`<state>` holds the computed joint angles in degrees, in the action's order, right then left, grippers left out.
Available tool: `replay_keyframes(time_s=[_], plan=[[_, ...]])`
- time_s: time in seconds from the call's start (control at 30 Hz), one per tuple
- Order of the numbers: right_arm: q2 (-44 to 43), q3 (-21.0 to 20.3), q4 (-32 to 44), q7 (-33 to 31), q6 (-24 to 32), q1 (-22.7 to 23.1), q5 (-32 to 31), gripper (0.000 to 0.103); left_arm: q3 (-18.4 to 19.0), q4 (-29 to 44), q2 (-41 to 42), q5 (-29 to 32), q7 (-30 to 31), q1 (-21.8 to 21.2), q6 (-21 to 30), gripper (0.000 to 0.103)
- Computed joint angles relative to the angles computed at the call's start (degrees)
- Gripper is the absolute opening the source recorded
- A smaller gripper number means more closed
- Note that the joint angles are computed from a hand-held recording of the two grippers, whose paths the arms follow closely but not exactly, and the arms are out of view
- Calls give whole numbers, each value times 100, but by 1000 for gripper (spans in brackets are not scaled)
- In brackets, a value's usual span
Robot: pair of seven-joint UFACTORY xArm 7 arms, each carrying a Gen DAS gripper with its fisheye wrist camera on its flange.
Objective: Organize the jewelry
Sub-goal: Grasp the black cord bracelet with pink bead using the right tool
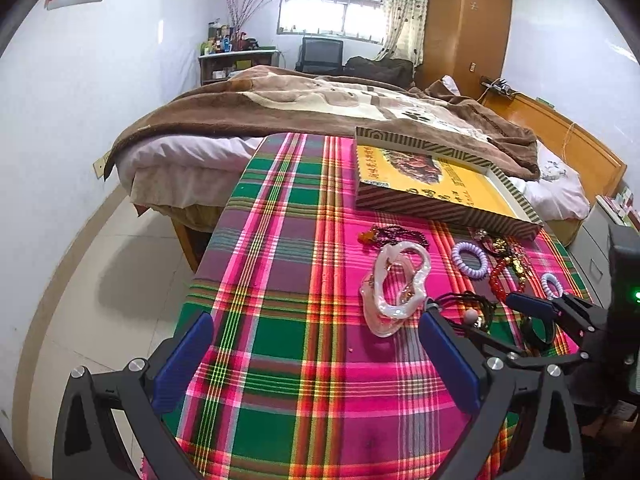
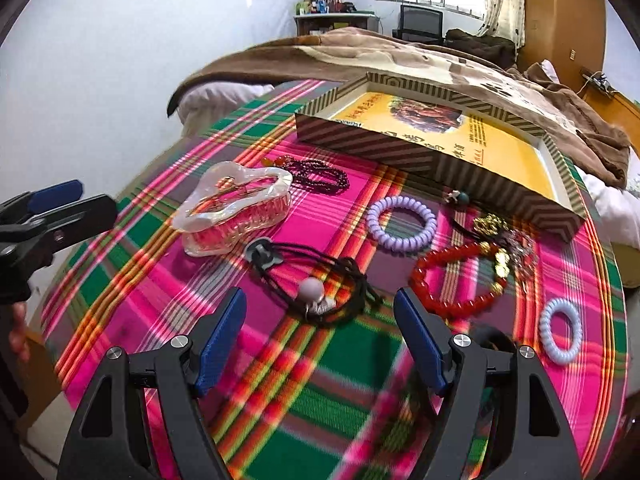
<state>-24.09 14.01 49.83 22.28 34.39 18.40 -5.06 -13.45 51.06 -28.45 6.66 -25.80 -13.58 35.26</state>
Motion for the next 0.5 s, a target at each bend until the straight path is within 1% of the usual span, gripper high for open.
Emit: replay_keyframes(time_s=[0.13,0.2,0.23,0.27,0.3,0.33,0.4,0.47,0.5], plan=[[350,8,242,-62,133,-3,-50,76,61,41,96,-65,56,-32,-57,103],[447,18,313,-49,233,-19,-130,68,86,66,143,-92,63,-26,-76,103],[445,30,270,-24,122,-30,-198,65,94,76,163,-106,64,-26,-82,103],[444,-3,254,-55,82,2,-157,59,109,89,191,-124,85,-35,-86,103],[443,12,238,-4,54,-22,-205,49,111,97,207,-128,92,-35,-85,103],[430,6,235,16,57,-23,-210,45,125,115,239,-151,115,-49,-81,103],[421,-13,216,39,32,-27,-209,29,162,124,274,-218,178,-92,-100,103],[396,-35,181,56,5,-28,-194,20,182,179,358,-273,222,-117,-105,103],[378,-64,174,28,8,-5,-139,17,191,199,394,-304,255,-139,-109,103]])
